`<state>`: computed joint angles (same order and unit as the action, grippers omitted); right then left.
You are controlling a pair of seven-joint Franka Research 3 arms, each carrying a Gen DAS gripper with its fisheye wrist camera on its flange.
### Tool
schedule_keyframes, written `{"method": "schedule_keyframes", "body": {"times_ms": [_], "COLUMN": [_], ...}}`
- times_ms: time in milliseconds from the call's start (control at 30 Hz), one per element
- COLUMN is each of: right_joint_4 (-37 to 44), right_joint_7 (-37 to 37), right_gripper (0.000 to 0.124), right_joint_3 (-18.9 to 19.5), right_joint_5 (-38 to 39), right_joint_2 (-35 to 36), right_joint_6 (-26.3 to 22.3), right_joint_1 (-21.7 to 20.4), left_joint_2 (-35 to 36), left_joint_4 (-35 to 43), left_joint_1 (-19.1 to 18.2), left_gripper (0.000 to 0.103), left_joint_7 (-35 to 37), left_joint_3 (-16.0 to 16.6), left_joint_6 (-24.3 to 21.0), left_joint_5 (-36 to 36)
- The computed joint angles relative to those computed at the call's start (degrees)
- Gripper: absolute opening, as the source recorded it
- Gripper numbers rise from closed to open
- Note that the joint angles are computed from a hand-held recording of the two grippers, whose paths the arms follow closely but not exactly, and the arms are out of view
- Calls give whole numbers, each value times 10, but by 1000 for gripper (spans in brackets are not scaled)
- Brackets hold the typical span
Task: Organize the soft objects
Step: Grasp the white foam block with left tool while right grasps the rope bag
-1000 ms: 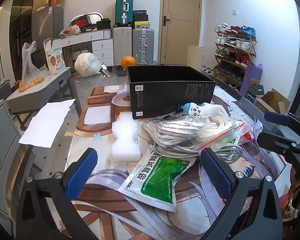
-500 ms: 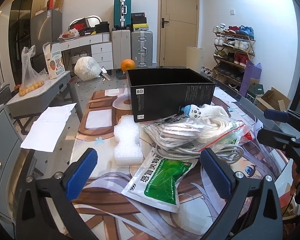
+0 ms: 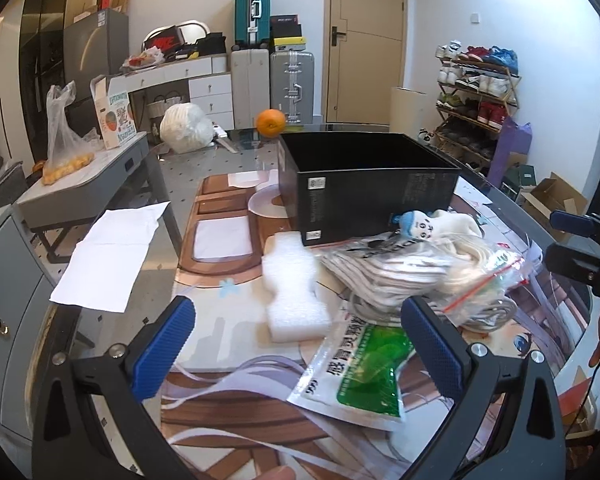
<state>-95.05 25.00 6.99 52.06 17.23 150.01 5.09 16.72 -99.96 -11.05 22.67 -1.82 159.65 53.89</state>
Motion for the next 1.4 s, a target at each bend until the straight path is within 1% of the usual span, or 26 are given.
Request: {"method": "schedule_keyframes", "body": {"times_ms": [67, 233, 333, 433, 633, 700, 833, 933, 1067, 1233, 1400], "right_joint_4": [8, 25, 41, 64, 109, 127, 166, 206, 254, 324, 388], "right_joint_7": [2, 36, 83, 111, 164, 185, 222, 255, 296, 317, 329], "right_gripper": [102, 103, 102, 102, 102, 102, 102, 102, 102, 102, 102], "right_joint_3": [0, -5, -14, -13, -14, -17, -21, -30, -40, -37, -34], "right_joint_5": [-5, -51, -99, -127, -182, -207, -251, -298, -352, -375, -387], "right_joint_2": [3, 11, 20, 35, 61, 72, 98, 126, 158, 201, 242], "right_joint_6": [-7, -19, -30, -43, -62, -70, -97, -126, -162, -217, -269], "right_joint_1": [1, 13, 27, 30, 41, 48, 58, 74, 90, 93, 94], "left_joint_2": [1, 6, 9, 11, -3, -7, -2, 11, 29, 50, 73], "left_joint_4": [3, 12, 19, 21, -1, -4, 1, 16, 36, 63, 95], "left_joint_1": [3, 8, 8, 13, 21, 21, 29, 36, 51, 51, 42], "left_gripper": [103, 103, 103, 103, 103, 103, 103, 103, 103, 103, 103], "left_joint_7": [3, 28, 41, 54, 50, 43, 48, 73, 141, 194, 221], "left_joint_3": [-1, -1, 0, -1, 5, 8, 5, -2, -19, -21, -16], "left_joint_6": [-1, -4, -13, -9, 14, 8, -4, -20, -23, -37, -72], "left_joint_5": [-9, -24, -29, -43, -49, -46, -56, -85, -149, -200, -221]}}
